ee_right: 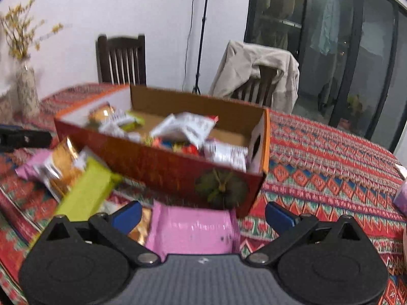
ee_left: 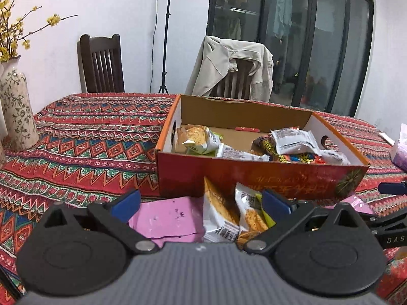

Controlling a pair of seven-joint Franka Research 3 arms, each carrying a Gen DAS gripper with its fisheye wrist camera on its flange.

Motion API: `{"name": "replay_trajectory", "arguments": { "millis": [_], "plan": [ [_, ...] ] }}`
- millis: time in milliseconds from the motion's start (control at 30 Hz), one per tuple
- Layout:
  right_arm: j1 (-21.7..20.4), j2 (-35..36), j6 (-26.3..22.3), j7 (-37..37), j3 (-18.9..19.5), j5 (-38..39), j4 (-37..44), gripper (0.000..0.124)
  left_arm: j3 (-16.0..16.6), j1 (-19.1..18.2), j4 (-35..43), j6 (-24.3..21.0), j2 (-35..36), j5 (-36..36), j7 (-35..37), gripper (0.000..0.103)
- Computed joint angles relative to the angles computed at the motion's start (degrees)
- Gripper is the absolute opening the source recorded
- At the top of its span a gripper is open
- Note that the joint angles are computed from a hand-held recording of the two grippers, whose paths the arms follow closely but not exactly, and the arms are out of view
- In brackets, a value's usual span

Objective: Organize snacks
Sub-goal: 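Move both tools back over the snack pile, then grasp the pink packet with the right tool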

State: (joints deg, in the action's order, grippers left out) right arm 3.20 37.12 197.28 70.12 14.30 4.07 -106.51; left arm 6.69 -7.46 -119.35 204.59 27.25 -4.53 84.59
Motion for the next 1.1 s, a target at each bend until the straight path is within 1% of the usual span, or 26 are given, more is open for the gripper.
{"name": "replay_trajectory", "arguments": {
  "millis": [33, 67, 100, 167, 200, 233, 333, 533, 733, 767, 800, 833, 900, 1033, 1067, 1100],
  "plan": [
    [1.17, 0.42, -0.06, -0.11, -1.30, 0.73, 0.49, 0.103, 0.29, -0.36, 0.01, 0.85, 0.39, -0.21, 0.34, 0.103],
    [1.47, 0.73, 0.05, -0.11, -1.62, 1.04, 0.67, 0.103, -0.11, 0.09, -0.10, 1.61, 0.60, 0.30, 0.36, 0.103],
    [0.73, 1.23, 0.21, -0.01, -0.88, 0.68, 0.82, 0.103, -0.96, 1.08, -0.42, 2.44, 0.68, 1.33, 0.02, 0.103],
    [-2.34, 2.44, 0.17, 0.45, 2.29, -1.27, 1.26, 0.103, -2.51, 2.97, -0.66, 3.71, 0.87, 3.49, -0.78, 0.103],
    [-3.93, 3.04, 0.05, 0.65, 3.93, -2.47, 1.48, 0.103, -2.64, 3.09, -0.69, 3.94, 0.97, 3.69, -0.77, 0.103],
    [-4.56, 3.59, -0.09, 0.73, 4.56, -3.13, 1.87, 0.103, -2.80, 3.31, -0.75, 4.10, 1.05, 3.93, -0.82, 0.103],
    [-5.73, 4.69, -0.85, 0.96, 5.91, -4.17, 2.67, 0.103, -3.33, 3.94, -0.72, 3.80, 1.11, 4.53, -1.41, 0.103],
    [-10.12, 6.28, -2.46, 1.87, 10.41, -5.40, 3.54, 0.103, -3.78, 4.63, -0.45, 2.83, 1.31, 5.87, -2.49, 0.103],
    [-10.14, 6.25, -1.73, 1.82, 10.49, -5.45, 3.00, 0.099, -3.78, 4.96, -0.24, 2.20, 1.46, 6.52, -3.76, 0.103],
    [-10.85, 6.34, -1.73, 1.81, 11.22, -5.97, 2.85, 0.096, -3.70, 4.91, -0.24, 2.03, 1.41, 6.52, -3.93, 0.103],
    [-12.09, 6.53, -1.74, 1.76, 12.48, -6.82, 2.58, 0.089, -3.68, 4.95, -0.21, 1.91, 1.41, 6.60, -4.13, 0.103],
    [-13.24, 6.73, -1.61, 1.69, 13.71, -7.70, 2.25, 0.087, -3.60, 4.91, -0.23, 1.79, 1.38, 6.62, -4.27, 0.103],
    [-11.89, 6.10, -0.57, 1.65, 12.26, -7.54, 1.69, 0.084, -3.24, 4.54, -0.14, 1.56, 1.43, 6.37, -4.32, 0.103],
    [-11.45, 5.39, 1.96, 2.25, 11.53, -9.03, 0.34, 0.075, -2.82, 4.12, 0.03, 1.36, 1.53, 6.14, -4.34, 0.103],
    [-11.46, 5.25, 2.89, 2.70, 11.38, -9.59, -0.03, 0.070, -2.66, 3.95, 0.06, 1.32, 1.57, 5.99, -4.27, 0.103],
    [-11.54, 5.15, 3.94, 3.34, 11.28, -10.21, -0.38, 0.062, -2.54, 3.78, 0.13, 1.30, 1.65, 5.85, -4.20, 0.103]
  ]
}}
